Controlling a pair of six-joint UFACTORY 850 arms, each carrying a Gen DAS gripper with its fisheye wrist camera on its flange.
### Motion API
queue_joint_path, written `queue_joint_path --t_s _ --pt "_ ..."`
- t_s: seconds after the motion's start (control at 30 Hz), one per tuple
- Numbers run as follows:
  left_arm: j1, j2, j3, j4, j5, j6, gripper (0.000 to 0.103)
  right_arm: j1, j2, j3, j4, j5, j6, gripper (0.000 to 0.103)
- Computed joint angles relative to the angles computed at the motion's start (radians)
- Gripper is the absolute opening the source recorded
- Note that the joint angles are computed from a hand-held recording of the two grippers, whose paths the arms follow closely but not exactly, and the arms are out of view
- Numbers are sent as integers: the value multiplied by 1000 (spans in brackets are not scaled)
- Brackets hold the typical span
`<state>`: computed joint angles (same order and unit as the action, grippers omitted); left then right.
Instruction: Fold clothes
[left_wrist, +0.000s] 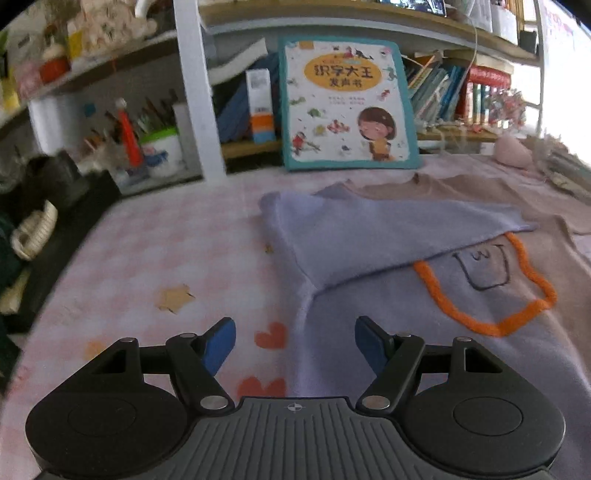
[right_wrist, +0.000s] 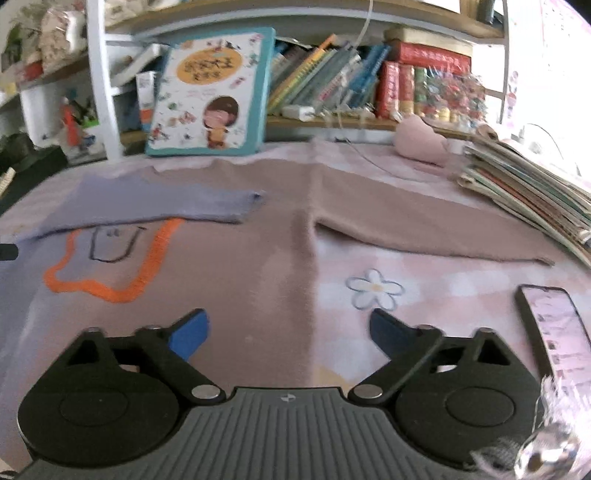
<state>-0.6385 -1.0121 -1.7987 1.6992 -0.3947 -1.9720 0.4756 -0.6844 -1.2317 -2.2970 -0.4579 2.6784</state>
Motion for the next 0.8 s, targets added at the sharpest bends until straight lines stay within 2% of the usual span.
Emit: queue_joint_path --t_s 0.03,0.07,0.1,0.13,0.17,0.2,0.23,0.27,0.3,0.33,0.4,0.47,0.63,0.8 --pt "6 -2 0 40 31 -47 59 -5 1 1 6 13 -1 72" --pt "14 -5 -3 84 65 -98 53 -13 4 3 -25 32 39 68" --pt "21 -8 -3 135 96 -162 40 -19 6 6 -65 41 89 61" --pt "24 -9 0 180 108 -222 36 -24 8 9 -103 49 136 51" --pt "26 -13 0 196 105 -248 32 -25 7 5 -110 53 141 46" --pt "29 -16 -2 192 99 -249 22 -26 5 0 -128 62 153 38" --pt "31 -17 -1 193 94 -260 11 -25 -1 -10 -119 65 140 35" --pt "35 -13 9 225 93 -308 8 -21 -7 -22 -90 67 101 32" --pt "42 -6 24 284 99 -386 5 -19 -12 -30 -100 69 92 22" --pt "49 1 39 359 107 -480 4 -21 -17 -37 -141 77 125 15" --pt "59 9 64 479 107 -628 5 -19 -30 -61 -132 88 109 13" --pt "68 14 76 519 103 -691 5 -15 -50 -97 -87 95 34 12" --pt "81 14 70 369 78 -560 5 -16 -111 -200 -114 144 7 12" --pt "98 25 82 297 52 -520 5 -10 -176 -308 -123 187 -39 12"
